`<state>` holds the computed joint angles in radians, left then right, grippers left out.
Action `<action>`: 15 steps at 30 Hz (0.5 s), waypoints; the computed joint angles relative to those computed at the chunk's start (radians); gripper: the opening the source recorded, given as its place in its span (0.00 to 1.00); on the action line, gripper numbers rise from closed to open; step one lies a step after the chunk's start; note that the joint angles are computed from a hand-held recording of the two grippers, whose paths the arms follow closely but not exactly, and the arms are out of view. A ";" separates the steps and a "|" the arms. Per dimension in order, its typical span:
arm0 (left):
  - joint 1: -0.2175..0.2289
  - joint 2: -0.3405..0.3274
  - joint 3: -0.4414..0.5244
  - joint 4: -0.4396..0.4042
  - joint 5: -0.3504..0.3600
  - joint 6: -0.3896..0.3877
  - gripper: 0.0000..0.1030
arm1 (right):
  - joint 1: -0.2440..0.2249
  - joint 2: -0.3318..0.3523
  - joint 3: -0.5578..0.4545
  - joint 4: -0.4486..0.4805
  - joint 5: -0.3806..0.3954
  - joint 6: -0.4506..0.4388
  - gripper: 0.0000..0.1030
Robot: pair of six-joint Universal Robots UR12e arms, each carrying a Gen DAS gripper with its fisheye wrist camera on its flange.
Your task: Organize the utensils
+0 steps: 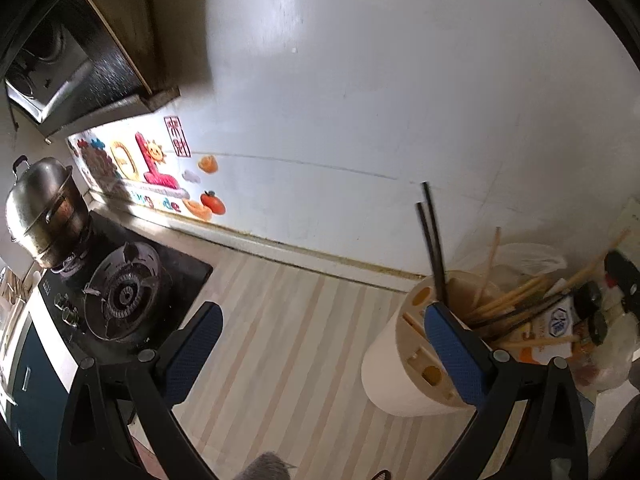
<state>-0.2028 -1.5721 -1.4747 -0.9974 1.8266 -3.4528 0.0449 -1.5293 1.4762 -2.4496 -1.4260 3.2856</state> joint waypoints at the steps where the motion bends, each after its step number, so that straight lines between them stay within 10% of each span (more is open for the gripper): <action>1: -0.002 0.006 -0.003 0.001 -0.001 0.001 1.00 | 0.010 -0.009 -0.001 0.020 -0.051 -0.013 0.63; 8: -0.025 0.070 -0.059 0.018 -0.015 0.014 1.00 | 0.066 -0.078 0.053 0.115 -0.235 -0.066 0.95; 15: -0.040 0.131 -0.099 0.035 -0.037 0.022 1.00 | 0.107 -0.134 0.100 0.115 -0.318 -0.066 0.99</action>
<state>-0.2424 -1.4407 -1.5738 -0.9622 1.7896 -3.4312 0.1517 -1.6637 1.5759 -2.3350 -1.7437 3.2198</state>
